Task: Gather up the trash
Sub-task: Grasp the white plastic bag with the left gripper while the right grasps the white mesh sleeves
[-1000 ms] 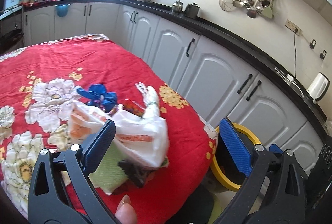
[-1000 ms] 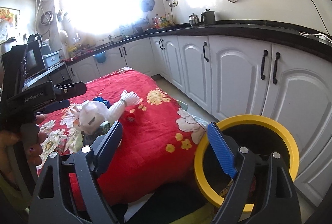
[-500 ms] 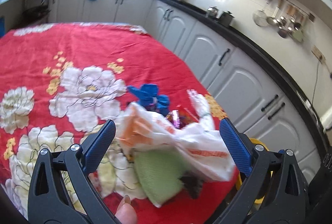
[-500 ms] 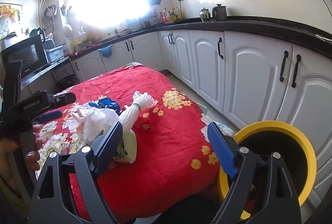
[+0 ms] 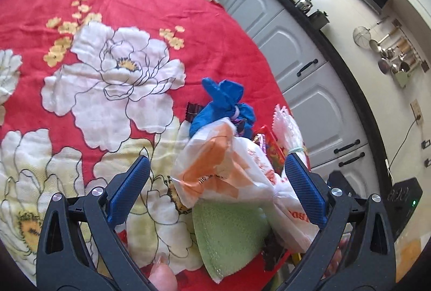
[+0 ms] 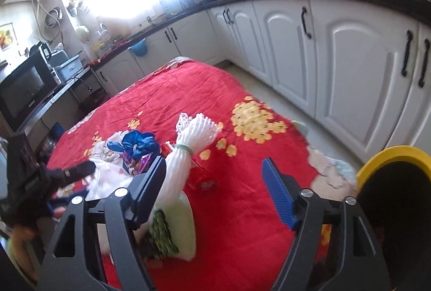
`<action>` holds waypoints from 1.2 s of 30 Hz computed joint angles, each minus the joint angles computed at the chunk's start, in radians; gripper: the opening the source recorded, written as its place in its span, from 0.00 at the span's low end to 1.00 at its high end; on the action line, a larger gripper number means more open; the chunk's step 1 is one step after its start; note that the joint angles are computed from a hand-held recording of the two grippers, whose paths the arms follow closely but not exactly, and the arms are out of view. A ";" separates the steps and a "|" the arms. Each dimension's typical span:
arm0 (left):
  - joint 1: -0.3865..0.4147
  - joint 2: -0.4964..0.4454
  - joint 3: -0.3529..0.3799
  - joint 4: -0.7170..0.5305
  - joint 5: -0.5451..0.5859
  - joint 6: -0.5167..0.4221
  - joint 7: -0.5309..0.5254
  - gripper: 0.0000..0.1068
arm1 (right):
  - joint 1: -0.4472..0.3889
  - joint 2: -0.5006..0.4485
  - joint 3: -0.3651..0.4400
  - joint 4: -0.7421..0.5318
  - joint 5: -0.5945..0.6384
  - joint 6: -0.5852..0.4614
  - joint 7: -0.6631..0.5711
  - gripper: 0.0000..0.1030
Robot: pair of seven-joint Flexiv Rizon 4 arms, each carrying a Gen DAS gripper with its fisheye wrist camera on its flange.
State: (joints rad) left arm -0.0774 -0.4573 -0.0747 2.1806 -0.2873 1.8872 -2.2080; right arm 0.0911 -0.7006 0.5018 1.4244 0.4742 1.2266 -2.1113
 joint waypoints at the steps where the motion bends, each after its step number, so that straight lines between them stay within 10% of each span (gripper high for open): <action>1: 0.006 -0.004 -0.004 -0.003 0.000 -0.006 -0.002 0.86 | 0.006 -0.005 -0.003 -0.010 -0.007 -0.014 0.005 0.64; 10: 0.142 -0.033 -0.130 -0.011 0.058 -0.021 -0.039 0.85 | 0.069 -0.062 -0.051 -0.117 -0.056 -0.181 0.057 0.46; 17: 0.198 -0.046 -0.188 -0.013 0.115 -0.002 -0.072 0.61 | 0.075 -0.046 -0.052 -0.091 -0.026 -0.174 0.009 0.21; 36: -0.119 0.033 0.096 0.004 -0.027 0.032 0.003 0.41 | -0.004 0.029 0.046 0.003 0.086 -0.026 -0.184 0.17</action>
